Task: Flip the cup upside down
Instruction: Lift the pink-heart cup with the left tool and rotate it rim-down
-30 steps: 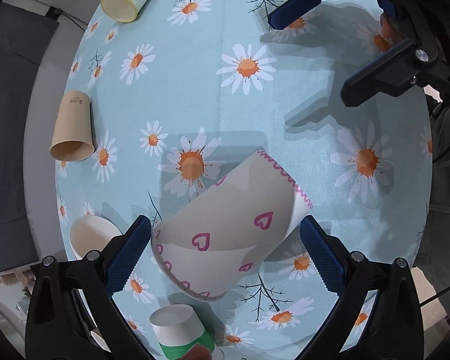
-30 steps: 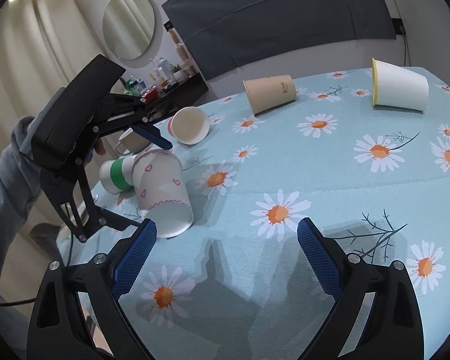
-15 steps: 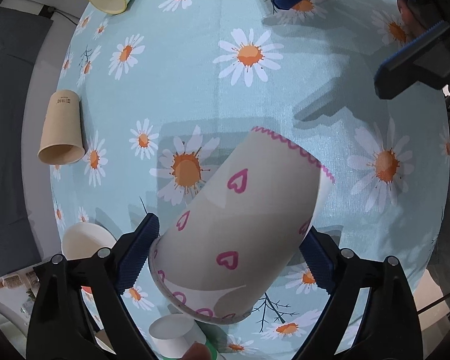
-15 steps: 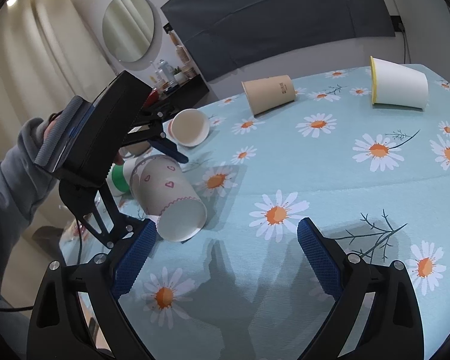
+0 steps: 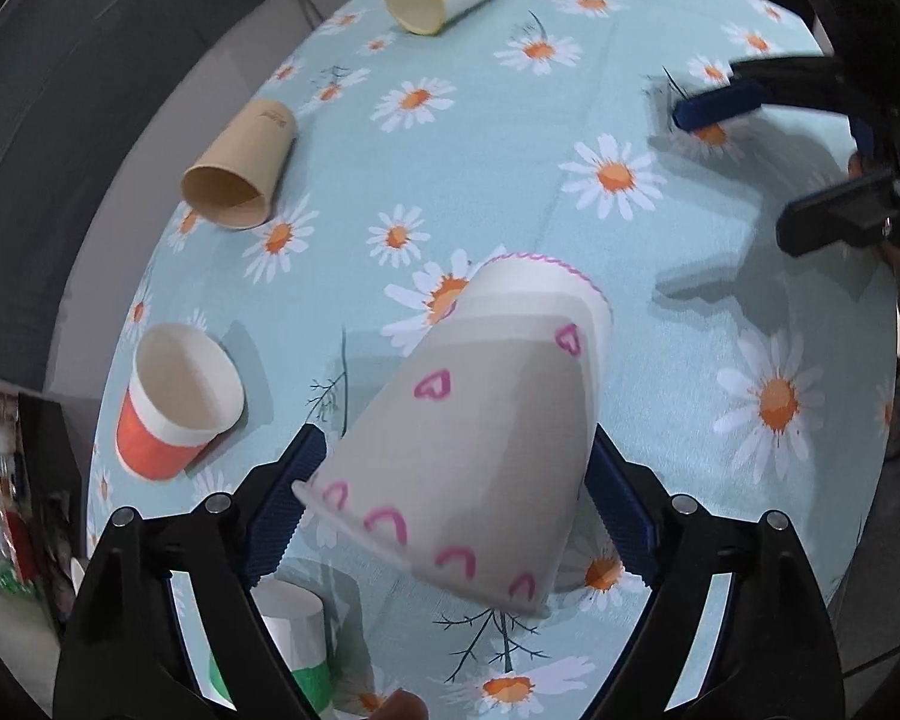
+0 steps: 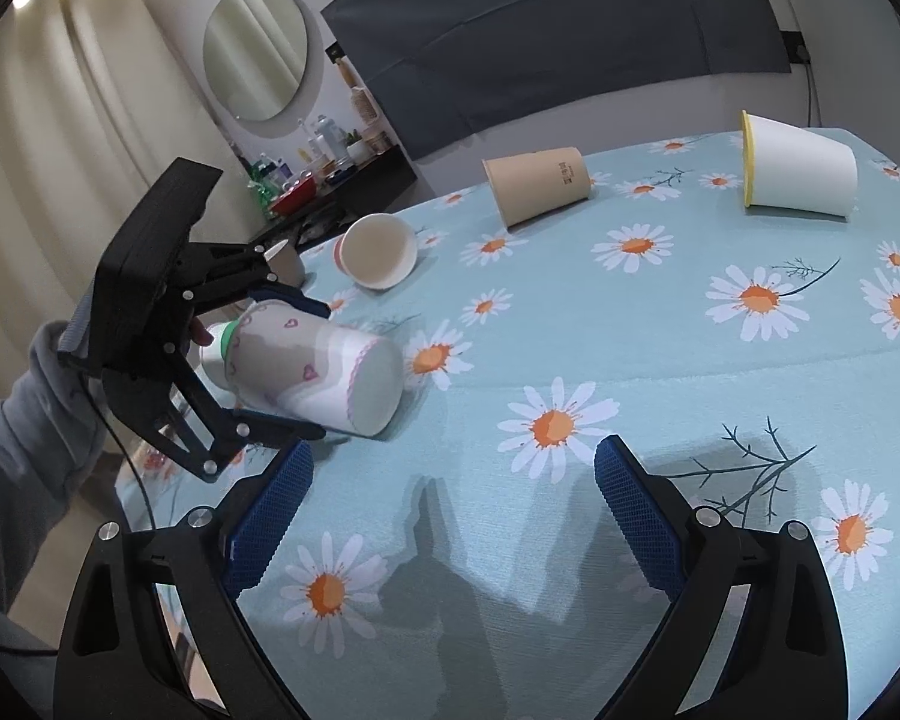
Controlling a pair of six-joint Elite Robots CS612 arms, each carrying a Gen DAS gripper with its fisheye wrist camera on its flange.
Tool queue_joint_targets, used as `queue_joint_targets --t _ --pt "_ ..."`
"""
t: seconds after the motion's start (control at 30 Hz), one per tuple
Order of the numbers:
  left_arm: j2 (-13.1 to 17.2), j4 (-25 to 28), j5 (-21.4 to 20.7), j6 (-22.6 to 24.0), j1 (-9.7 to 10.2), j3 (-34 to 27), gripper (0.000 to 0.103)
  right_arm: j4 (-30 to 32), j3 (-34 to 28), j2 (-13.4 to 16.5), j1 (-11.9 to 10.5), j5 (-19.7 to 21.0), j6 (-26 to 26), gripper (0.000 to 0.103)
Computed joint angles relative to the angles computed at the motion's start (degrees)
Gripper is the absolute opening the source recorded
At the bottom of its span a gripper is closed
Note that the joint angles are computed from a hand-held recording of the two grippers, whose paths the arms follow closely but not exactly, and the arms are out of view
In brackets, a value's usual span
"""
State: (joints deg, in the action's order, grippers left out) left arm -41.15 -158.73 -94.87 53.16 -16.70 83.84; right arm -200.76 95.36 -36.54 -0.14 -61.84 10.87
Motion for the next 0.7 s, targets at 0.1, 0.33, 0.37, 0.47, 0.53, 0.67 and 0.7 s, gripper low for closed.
queue_joint_targets --t 0.1,0.33,0.37,0.47,0.53,0.67,0.7 --pt "0.2 -4.5 -3.0 -8.4 1.05 1.1 0.083 -0.2 0.1 0.0 0.1 -0.3 -0.3 0.091" --pt "-0.2 -8.1 -5.7 -15.2 2.22 3.3 0.083 -0.5 0.2 -0.1 0.2 -0.7 -0.6 0.091" --pt "-0.5 -8.2 -5.1 -14.6 2.10 4.0 0.083 -0.6 0.2 -0.1 0.2 -0.8 -0.6 0.091" --pt "-1.3 -8.4 -2.1 -12.8 1.53 5.9 0.083 -0.7 0.3 -0.1 0.2 -1.0 -0.6 0.091" --pt "-1.6 -7.7 -0.6 -12.3 1.28 6.5 0.086 -0.8 0.3 -0.1 0.2 -1.1 -0.6 0.091" --pt "-2.1 -7.5 1.2 -11.0 1.02 7.0 0.095 -1.1 0.4 -0.2 0.2 -1.0 -0.8 0.091" --pt "-2.2 -7.1 1.5 -10.8 0.88 6.8 0.095 -1.2 0.4 -0.2 0.2 -1.0 -0.9 0.091"
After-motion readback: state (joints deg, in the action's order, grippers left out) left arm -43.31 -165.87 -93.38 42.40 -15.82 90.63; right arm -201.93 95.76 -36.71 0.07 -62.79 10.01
